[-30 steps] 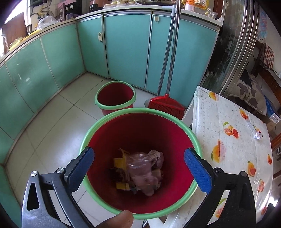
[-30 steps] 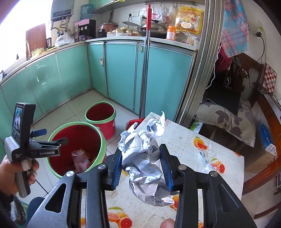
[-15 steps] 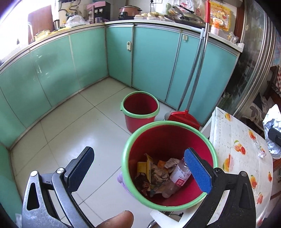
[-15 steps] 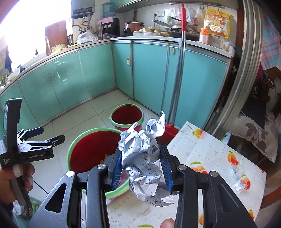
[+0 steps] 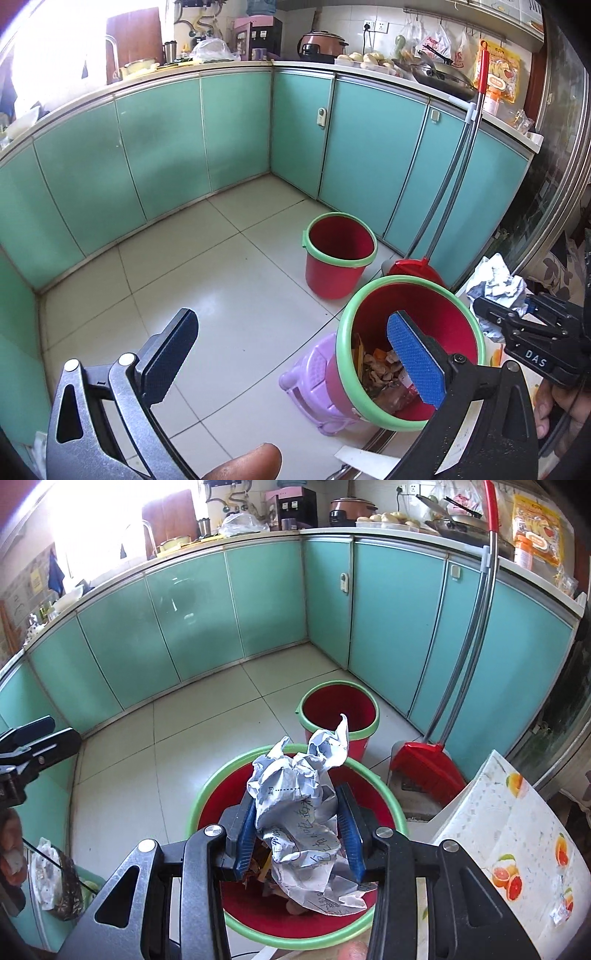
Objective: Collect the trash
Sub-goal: 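Lower the silver foil into the bucket and open the right tool, then return to the table and grasp the yellow snack wrapper with the left tool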
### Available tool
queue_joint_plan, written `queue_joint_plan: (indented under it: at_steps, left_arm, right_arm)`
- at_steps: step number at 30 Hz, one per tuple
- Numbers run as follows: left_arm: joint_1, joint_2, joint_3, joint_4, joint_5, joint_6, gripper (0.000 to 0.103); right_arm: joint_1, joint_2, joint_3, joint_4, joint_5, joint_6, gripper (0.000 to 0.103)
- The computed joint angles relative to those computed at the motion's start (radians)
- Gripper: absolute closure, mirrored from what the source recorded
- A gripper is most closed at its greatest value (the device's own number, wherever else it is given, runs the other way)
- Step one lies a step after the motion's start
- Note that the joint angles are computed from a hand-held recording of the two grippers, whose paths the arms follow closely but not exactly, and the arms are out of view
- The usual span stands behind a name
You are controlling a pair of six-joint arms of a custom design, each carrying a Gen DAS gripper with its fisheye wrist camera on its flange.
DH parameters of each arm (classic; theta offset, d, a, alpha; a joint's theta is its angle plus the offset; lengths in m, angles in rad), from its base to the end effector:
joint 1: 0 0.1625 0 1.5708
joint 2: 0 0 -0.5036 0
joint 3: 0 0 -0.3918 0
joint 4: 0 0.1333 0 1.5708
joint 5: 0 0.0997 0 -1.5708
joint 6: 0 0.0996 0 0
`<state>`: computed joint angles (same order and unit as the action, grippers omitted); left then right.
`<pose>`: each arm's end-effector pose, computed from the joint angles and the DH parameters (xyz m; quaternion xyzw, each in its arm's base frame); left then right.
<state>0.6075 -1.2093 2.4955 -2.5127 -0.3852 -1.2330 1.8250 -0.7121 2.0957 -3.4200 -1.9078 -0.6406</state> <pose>-0.1745 -0.3961 0.1886 -0.0150 0.8226 -0.4254 0.3771 0.2444 -0.5414 0.0674 0.3801 -0.8816 0.1919 0.2038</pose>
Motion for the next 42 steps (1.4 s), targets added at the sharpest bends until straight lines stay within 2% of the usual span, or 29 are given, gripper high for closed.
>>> queue_joint_plan:
  at_steps: [6, 7, 10, 17, 22, 28, 33, 39, 42]
  left_arm:
    - [0.002, -0.012, 0.008, 0.012, 0.006, -0.021, 0.0]
    - [0.005, -0.01, 0.01, 0.002, 0.006, -0.015, 0.0]
    - [0.01, -0.011, 0.019, -0.036, -0.007, 0.001, 0.0]
    - [0.003, -0.013, 0.004, 0.029, 0.0, -0.034, 0.0]
    - [-0.015, 0.008, -0.008, 0.021, -0.003, -0.013, 0.0]
    - [-0.06, 0.067, -0.033, -0.039, -0.026, 0.051, 0.0]
    - [-0.117, 0.141, -0.061, -0.121, -0.058, 0.133, 0.0]
    - [-0.189, 0.26, -0.106, -0.289, -0.136, 0.283, 0.0]
    - [-0.221, 0.319, -0.133, -0.351, -0.192, 0.353, 0.0]
  right_arm:
    - [-0.004, 0.053, -0.028, 0.015, -0.044, -0.006, 0.061]
    - [-0.005, 0.056, -0.031, 0.02, -0.048, -0.004, 0.058]
    - [-0.01, 0.062, -0.032, 0.013, -0.051, -0.001, 0.028]
    - [-0.003, 0.05, -0.019, -0.015, -0.056, 0.004, 0.023]
    - [0.002, 0.007, 0.019, -0.039, -0.052, 0.01, 0.022]
    - [-0.009, -0.11, 0.115, -0.094, -0.054, 0.016, 0.022]
    - [-0.031, -0.248, 0.228, -0.162, -0.076, 0.009, 0.021]
    - [-0.104, -0.466, 0.372, -0.216, -0.106, 0.012, 0.021]
    - [-0.169, -0.582, 0.437, -0.219, -0.109, -0.018, 0.021]
